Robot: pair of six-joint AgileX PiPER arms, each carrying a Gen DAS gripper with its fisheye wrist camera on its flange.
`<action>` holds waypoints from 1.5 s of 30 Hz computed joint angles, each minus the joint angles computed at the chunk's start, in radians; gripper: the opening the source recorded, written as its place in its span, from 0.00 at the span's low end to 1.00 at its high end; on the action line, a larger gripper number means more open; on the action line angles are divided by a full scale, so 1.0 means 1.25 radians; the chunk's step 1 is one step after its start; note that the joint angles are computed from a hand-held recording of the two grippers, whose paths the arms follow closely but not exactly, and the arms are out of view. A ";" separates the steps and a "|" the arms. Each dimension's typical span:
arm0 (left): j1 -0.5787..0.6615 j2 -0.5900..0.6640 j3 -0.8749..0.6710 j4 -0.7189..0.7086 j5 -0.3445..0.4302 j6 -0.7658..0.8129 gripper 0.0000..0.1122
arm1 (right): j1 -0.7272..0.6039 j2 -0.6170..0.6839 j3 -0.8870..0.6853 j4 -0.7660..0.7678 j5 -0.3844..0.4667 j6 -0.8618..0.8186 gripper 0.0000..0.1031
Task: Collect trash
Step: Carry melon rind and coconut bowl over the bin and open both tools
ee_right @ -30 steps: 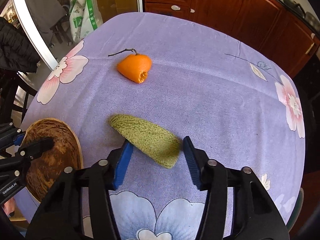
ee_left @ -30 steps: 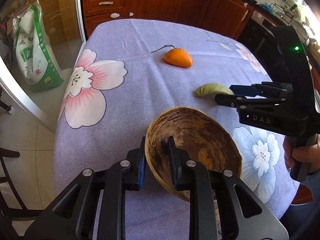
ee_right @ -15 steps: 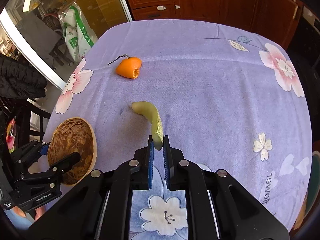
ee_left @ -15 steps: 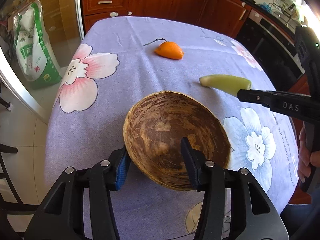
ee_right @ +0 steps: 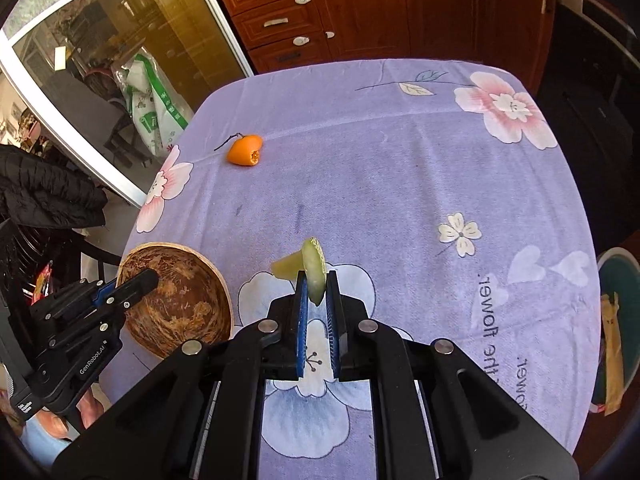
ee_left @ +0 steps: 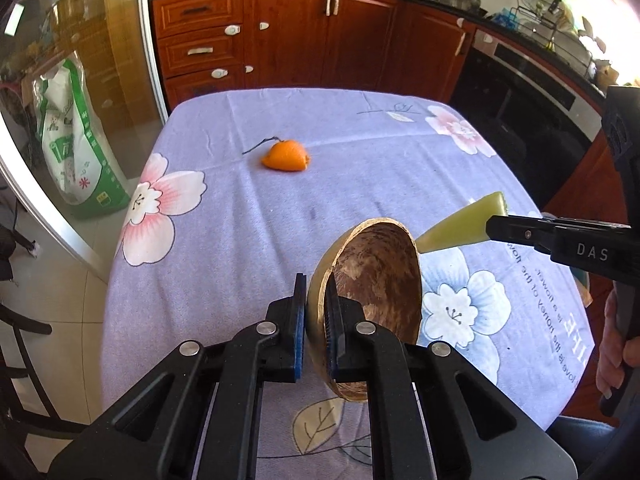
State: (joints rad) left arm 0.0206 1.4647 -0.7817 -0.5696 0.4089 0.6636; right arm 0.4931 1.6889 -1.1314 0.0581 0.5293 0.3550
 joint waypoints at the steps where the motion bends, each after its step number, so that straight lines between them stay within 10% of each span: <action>1: -0.013 -0.010 -0.001 0.025 -0.001 -0.031 0.08 | -0.005 -0.016 0.012 0.003 -0.004 -0.004 0.08; 15: -0.277 -0.078 -0.090 0.411 0.032 -0.490 0.08 | -0.160 -0.316 0.227 0.059 -0.040 -0.082 0.08; 24: -0.536 0.031 -0.254 0.636 0.081 -0.751 0.08 | -0.526 -0.484 0.340 0.376 0.038 -0.499 0.08; 34: -0.749 0.279 -0.539 0.686 0.168 -0.820 0.08 | -1.110 -0.391 0.336 0.643 0.249 -1.010 0.08; 45: -0.824 0.543 -0.865 0.613 0.297 -0.752 0.08 | -1.222 -0.196 0.288 0.594 0.229 -1.085 0.08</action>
State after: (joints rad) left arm -1.0095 2.1432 -1.8634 0.1972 0.7805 -0.2758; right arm -1.0339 1.4440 -0.7717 0.8005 0.8157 -1.0012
